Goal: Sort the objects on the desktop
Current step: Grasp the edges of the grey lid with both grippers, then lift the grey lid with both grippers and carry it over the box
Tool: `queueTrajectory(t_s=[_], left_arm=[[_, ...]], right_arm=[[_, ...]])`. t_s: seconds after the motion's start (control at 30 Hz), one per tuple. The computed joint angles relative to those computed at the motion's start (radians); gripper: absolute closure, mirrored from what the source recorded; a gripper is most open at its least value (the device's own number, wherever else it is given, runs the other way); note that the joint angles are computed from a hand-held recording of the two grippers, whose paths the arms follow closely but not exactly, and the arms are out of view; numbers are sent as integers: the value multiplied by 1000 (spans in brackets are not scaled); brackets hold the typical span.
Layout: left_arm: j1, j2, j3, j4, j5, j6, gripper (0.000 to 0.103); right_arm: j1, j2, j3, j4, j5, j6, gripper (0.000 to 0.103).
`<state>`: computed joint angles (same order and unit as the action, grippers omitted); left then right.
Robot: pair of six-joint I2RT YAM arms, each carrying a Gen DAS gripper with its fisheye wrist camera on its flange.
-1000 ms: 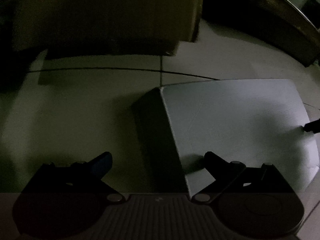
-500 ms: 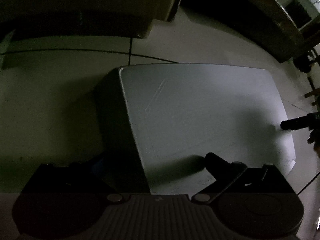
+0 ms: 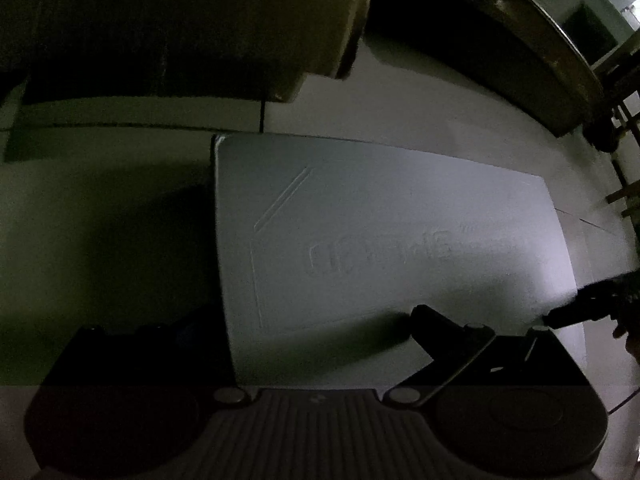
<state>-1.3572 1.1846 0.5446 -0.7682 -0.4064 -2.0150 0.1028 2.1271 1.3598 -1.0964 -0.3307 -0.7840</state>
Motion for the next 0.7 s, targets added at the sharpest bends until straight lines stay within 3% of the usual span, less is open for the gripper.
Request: queueTrajectory(t_s=[0.33, 0.7], left_arm=[[60, 19, 80, -63, 8, 124, 1], [125, -16, 159, -132, 8, 255, 1]], right_arm=[[-63, -197, -158, 26, 19, 79, 0], [-153, -437, -241, -62, 12, 150, 0]])
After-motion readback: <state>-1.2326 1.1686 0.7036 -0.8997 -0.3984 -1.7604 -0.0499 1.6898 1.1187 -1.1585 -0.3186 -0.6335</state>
